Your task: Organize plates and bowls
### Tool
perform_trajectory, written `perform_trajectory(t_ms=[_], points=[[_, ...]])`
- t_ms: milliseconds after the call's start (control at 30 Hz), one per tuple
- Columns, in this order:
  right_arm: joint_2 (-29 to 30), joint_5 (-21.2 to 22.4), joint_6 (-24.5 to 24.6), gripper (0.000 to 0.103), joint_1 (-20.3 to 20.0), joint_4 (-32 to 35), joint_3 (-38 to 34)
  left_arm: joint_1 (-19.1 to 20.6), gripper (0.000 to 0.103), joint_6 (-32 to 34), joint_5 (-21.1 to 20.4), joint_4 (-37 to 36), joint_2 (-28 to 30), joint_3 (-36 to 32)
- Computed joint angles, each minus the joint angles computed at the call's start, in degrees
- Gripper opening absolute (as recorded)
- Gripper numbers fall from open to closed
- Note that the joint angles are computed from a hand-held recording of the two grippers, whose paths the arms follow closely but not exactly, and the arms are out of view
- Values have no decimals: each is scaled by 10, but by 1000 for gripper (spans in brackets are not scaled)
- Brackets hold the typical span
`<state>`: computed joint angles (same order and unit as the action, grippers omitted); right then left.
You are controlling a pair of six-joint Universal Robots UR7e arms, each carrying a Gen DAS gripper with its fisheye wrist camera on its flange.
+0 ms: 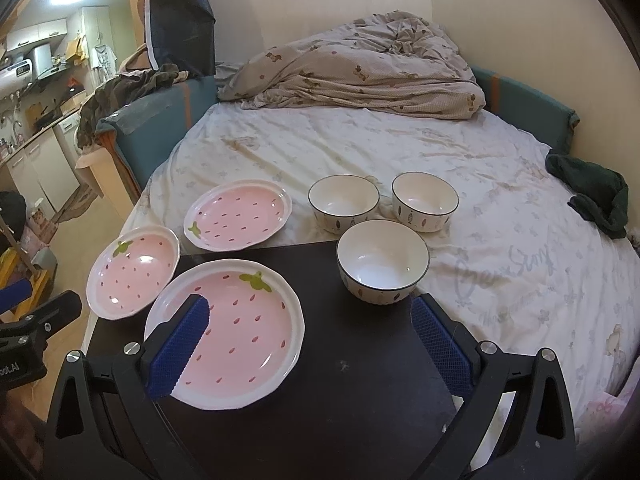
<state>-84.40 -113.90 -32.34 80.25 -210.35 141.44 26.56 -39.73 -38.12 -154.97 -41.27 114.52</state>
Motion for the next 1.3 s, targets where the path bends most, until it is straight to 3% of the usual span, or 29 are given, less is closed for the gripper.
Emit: perform_trajectory(t_ms=[1300], points=[[-7,1,15,103,-8,5,-3,3,103,-8,5,9,-3,-1]])
